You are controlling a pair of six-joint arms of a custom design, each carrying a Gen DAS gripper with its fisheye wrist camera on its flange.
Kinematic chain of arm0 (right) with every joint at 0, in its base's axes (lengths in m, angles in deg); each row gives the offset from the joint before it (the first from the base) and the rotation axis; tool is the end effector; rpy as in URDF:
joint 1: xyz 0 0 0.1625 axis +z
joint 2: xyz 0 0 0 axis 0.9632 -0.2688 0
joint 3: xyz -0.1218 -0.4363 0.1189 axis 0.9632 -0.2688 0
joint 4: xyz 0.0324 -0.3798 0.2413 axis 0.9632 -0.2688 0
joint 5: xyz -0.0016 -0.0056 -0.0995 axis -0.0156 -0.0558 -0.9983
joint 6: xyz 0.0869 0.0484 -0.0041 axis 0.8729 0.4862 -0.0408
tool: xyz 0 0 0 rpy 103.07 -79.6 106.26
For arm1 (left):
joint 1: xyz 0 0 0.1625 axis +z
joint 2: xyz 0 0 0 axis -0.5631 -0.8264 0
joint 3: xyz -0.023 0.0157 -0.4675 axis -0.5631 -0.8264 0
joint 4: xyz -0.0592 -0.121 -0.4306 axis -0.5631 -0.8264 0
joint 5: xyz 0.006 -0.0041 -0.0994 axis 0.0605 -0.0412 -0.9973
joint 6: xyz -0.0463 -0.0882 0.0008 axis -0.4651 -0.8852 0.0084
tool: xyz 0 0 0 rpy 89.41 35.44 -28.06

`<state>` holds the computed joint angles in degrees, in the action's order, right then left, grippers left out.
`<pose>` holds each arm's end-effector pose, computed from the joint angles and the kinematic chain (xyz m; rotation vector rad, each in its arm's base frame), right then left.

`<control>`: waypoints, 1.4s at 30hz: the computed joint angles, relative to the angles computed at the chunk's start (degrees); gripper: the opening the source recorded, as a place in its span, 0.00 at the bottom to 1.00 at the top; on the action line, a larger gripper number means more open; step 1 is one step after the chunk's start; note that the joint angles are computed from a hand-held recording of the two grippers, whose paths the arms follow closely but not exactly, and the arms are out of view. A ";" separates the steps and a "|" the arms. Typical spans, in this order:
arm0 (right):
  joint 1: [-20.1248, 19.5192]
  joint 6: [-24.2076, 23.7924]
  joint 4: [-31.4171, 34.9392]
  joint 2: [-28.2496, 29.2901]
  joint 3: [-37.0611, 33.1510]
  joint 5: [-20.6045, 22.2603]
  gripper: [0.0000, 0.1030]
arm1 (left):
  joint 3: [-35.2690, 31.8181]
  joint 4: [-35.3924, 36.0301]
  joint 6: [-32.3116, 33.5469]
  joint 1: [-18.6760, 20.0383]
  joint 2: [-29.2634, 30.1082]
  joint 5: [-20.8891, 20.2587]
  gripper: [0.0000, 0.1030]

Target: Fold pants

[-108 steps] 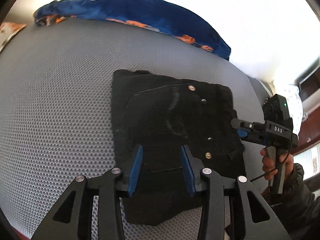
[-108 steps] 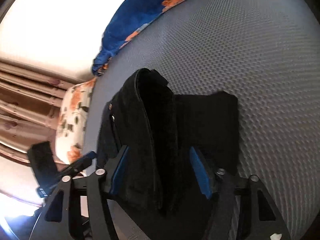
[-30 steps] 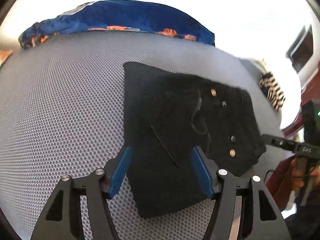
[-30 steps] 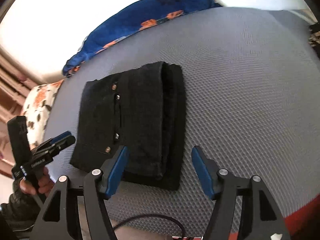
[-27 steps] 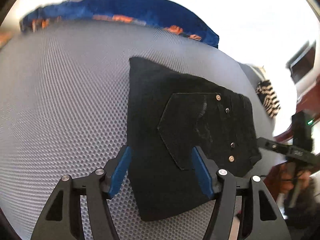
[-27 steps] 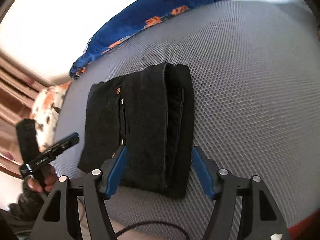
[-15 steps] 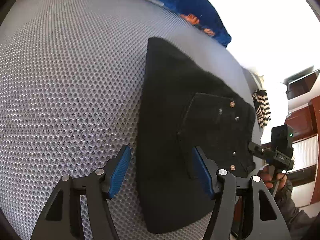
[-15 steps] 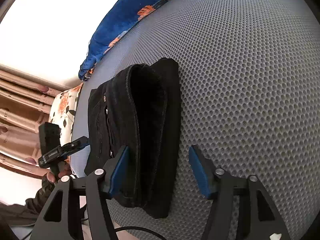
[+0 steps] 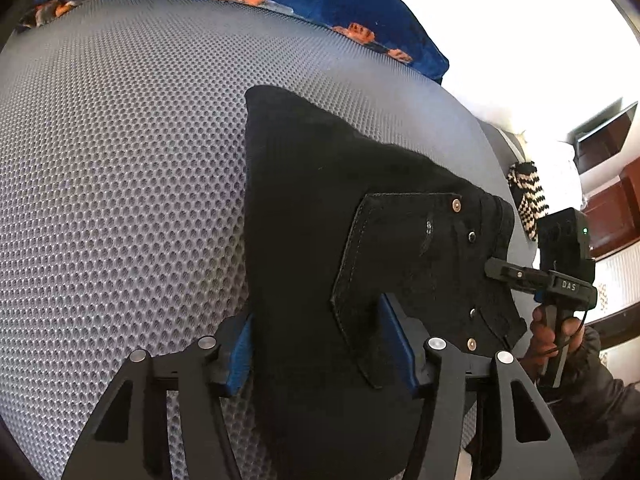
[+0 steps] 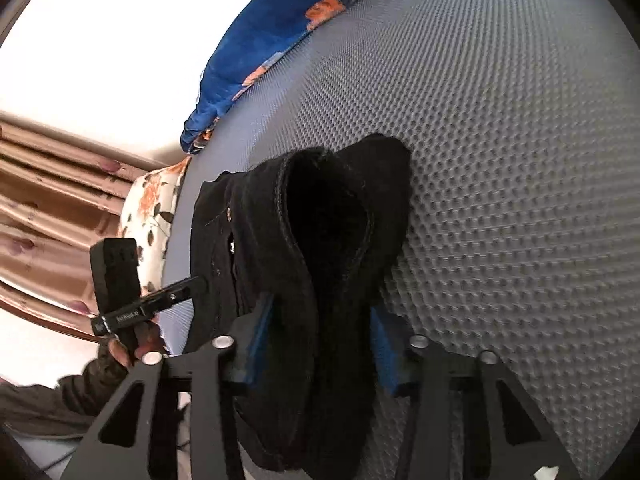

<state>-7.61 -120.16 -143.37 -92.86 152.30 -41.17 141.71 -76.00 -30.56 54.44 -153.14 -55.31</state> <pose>-0.0061 -0.3704 0.3202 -0.3892 3.0311 0.0078 -0.2584 -0.2869 0.0673 0.0332 2.8029 -0.6029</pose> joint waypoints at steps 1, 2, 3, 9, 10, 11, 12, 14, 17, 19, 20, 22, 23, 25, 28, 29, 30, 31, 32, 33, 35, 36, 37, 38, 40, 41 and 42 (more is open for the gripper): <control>-0.19 0.12 0.09 0.40 -0.10 0.56 0.37 | -0.73 -0.70 0.58 0.54 1.20 0.43 0.54; -0.83 -0.03 0.45 0.02 -0.01 1.11 0.35 | -1.30 -0.70 0.72 0.98 1.90 1.09 0.53; -0.89 0.63 -0.24 -0.25 0.39 1.42 0.33 | -1.80 -0.44 0.27 1.08 2.56 1.71 0.50; 1.08 4.60 -1.48 -4.13 2.24 3.66 0.23 | -1.65 -0.79 -0.66 0.01 1.28 3.44 0.19; 2.43 5.80 -2.21 -4.33 2.50 3.61 0.22 | -2.17 0.03 -0.64 -0.13 1.15 3.79 0.18; 3.81 7.02 -2.46 -4.68 2.58 3.54 0.22 | -2.56 0.78 -0.38 -0.41 0.94 4.32 0.18; 5.08 8.08 -3.11 -4.52 2.66 3.27 0.22 | -2.95 1.69 -0.12 -0.65 0.69 4.88 0.18; 7.81 9.72 -4.07 -3.97 2.51 2.75 0.22 | -3.66 2.53 0.53 -0.62 -0.03 5.84 0.18; 11.90 11.90 -6.56 -1.39 2.16 2.19 0.22 | -4.60 4.34 1.19 0.37 -1.60 7.55 0.18; 14.46 13.51 -9.28 2.04 1.54 1.84 0.22 | -5.56 6.42 1.96 1.89 -2.88 9.19 0.18; 15.43 13.94 -10.38 3.63 1.19 1.89 0.22 | -5.76 7.17 2.02 2.36 -3.49 9.77 0.18; 17.23 14.96 -12.80 6.84 0.52 1.98 0.22 | -6.02 9.06 2.89 3.82 -5.31 11.42 0.18; 18.38 15.75 -14.30 9.32 -0.16 2.35 0.22 | -6.52 10.24 3.36 4.62 -5.73 12.33 0.18; 20.23 16.66 -16.85 13.12 -1.28 2.33 0.22 | -6.59 10.83 5.30 6.55 -7.26 13.66 0.18; 22.19 17.30 -19.45 17.74 -3.00 2.04 0.22 | -7.00 10.49 7.81 8.99 -7.53 15.06 0.18; 22.66 17.59 -20.28 19.21 -3.60 1.90 0.22 | -7.20 9.90 9.20 10.19 -7.54 15.34 0.18; 23.02 18.22 -21.02 20.76 -4.27 1.76 0.22 | -7.55 9.58 10.34 11.15 -7.28 15.58 0.18; 23.22 18.49 -21.47 21.77 -4.73 1.61 0.22 | -7.94 8.83 11.99 12.33 -7.03 15.77 0.18; 23.57 18.74 -22.18 22.93 -5.22 1.23 0.22 | -7.59 8.62 12.61 12.84 -7.70 15.97 0.18; 24.11 19.11 -23.12 24.31 -5.86 0.41 0.22 | -7.55 7.98 13.34 13.53 -7.82 16.12 0.18; 24.30 19.26 -24.00 25.58 -6.47 0.21 0.21 | -6.54 7.03 14.35 14.39 -9.02 16.47 0.18; 24.54 19.14 -24.77 26.16 -6.70 -0.25 0.21 | -6.50 6.60 14.87 14.88 -8.78 16.83 0.18; 24.67 18.90 -25.58 26.52 -6.76 -0.82 0.21 | -6.46 6.31 15.03 15.41 -8.49 17.01 0.18; 24.68 18.74 -26.48 26.94 -6.75 -1.48 0.22 | -6.44 5.83 15.27 16.09 -8.10 16.82 0.18; 25.13 18.03 -28.63 27.53 -6.28 -4.87 0.23 | -5.96 5.45 14.23 17.62 -7.32 16.40 0.27; 25.61 17.55 -29.62 27.90 -6.04 -6.95 0.28 | -5.82 5.20 13.80 18.20 -6.92 16.22 0.31; 26.54 16.39 -31.86 28.49 -5.30 -11.44 0.32 | -5.79 5.32 12.96 18.88 -6.48 16.17 0.41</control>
<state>18.94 -103.78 -175.23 -64.37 147.00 -52.61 135.92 -70.68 -17.60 73.32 -159.62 -39.14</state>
